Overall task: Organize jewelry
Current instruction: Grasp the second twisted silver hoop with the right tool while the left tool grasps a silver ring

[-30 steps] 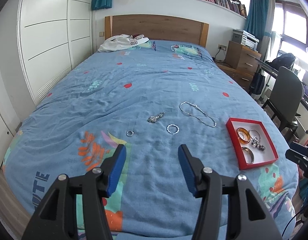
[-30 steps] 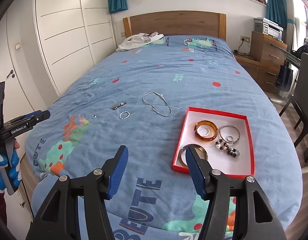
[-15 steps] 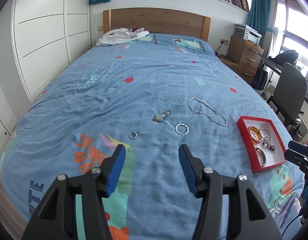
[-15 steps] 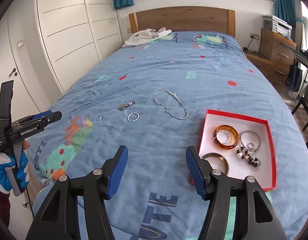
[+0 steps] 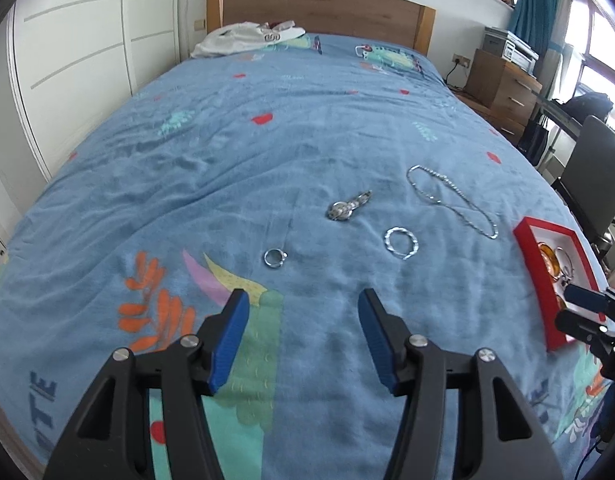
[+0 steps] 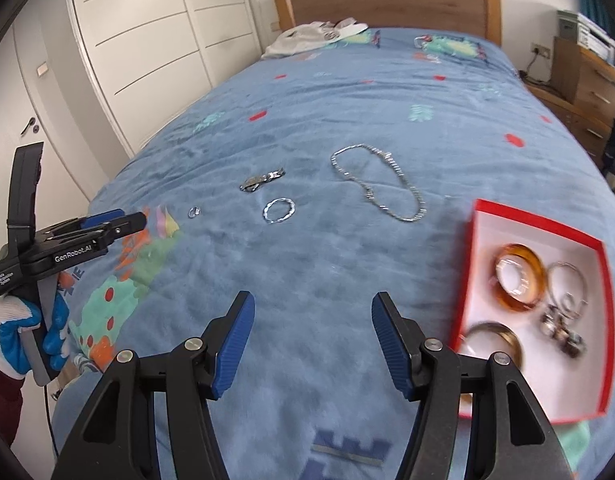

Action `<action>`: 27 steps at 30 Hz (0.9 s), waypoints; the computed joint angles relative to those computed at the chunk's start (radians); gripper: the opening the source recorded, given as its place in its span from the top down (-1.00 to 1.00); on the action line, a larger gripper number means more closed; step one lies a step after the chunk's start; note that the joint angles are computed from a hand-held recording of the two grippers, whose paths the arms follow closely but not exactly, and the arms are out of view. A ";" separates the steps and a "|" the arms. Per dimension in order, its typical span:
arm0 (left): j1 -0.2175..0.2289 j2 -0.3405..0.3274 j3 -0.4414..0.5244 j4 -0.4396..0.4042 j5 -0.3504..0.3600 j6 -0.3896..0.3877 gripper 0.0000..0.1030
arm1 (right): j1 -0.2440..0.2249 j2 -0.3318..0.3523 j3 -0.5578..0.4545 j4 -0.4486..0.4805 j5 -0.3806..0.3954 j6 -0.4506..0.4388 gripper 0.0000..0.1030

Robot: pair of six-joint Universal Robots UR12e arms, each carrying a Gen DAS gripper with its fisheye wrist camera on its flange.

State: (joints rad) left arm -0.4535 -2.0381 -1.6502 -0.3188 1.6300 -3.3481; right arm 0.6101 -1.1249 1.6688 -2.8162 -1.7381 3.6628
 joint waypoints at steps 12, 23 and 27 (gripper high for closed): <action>0.053 -0.108 0.086 -0.049 -0.069 -0.052 -0.06 | -0.038 0.158 -0.161 0.003 0.139 -0.082 -0.17; 0.052 -0.157 0.129 -0.036 -0.062 -0.024 -0.05 | -0.059 0.262 -0.291 0.015 0.172 -0.103 -0.17; 0.046 -0.161 0.123 -0.009 -0.041 -0.007 0.03 | -0.058 0.284 -0.327 0.045 0.170 -0.108 -0.17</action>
State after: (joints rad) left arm -0.4079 -2.1995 -1.5268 -0.3281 1.5894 -3.3555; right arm 0.5517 -0.8408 1.3420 -2.7709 -1.5677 3.5544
